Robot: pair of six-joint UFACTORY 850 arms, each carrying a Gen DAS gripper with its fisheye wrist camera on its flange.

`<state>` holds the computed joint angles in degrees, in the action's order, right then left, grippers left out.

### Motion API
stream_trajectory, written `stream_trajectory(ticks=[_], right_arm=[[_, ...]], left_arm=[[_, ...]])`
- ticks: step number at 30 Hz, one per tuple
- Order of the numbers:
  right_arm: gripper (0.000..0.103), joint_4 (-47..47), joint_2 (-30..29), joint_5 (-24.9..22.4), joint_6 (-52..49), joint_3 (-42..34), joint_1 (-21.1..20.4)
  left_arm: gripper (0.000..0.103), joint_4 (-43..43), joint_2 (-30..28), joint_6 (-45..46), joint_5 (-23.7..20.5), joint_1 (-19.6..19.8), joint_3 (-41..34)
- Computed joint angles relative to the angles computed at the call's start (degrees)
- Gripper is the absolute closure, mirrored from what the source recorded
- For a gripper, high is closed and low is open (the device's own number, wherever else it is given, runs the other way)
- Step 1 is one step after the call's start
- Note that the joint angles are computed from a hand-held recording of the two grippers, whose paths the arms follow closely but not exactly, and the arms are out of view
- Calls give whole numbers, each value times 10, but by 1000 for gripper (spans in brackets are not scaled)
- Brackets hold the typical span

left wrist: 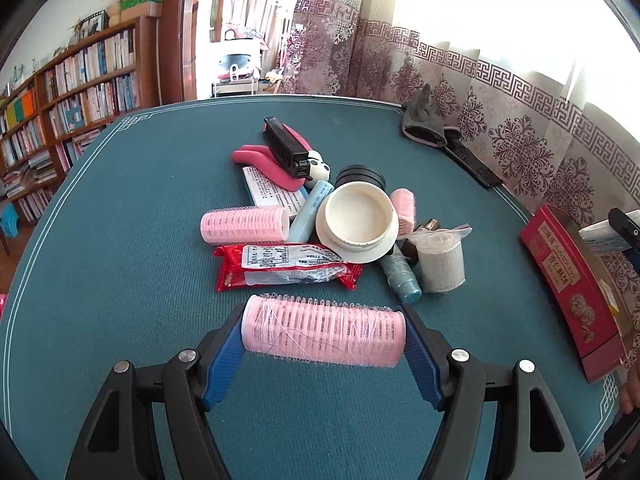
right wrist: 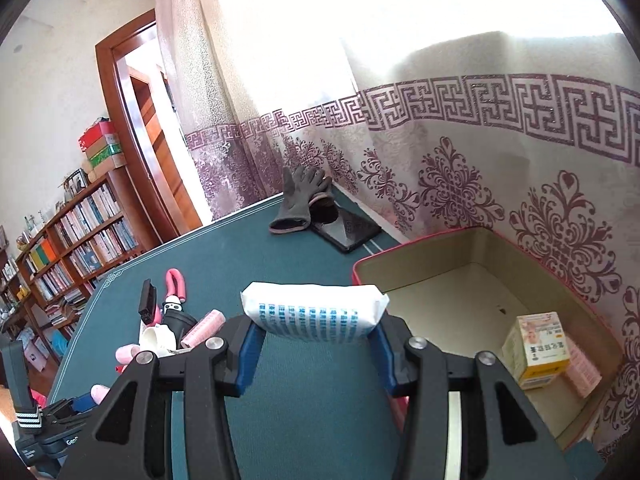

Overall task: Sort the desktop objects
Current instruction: 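Carry the tissue pack with the right tool into the red tin box and release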

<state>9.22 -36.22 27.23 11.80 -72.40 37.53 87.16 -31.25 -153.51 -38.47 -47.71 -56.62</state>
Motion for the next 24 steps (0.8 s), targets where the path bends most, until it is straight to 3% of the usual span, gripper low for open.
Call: stream_trajectory(ticks=[13, 22, 24], right_arm=[[51, 86, 65, -3, -117, 99, -46], [51, -54, 46, -74, 9, 78, -73], [47, -81, 39, -74, 30, 64, -73]], left_arm=[[29, 3, -37, 79, 21, -15, -84], [29, -21, -62, 145, 32, -23, -132], [29, -27, -66, 153, 32, -25, -138]])
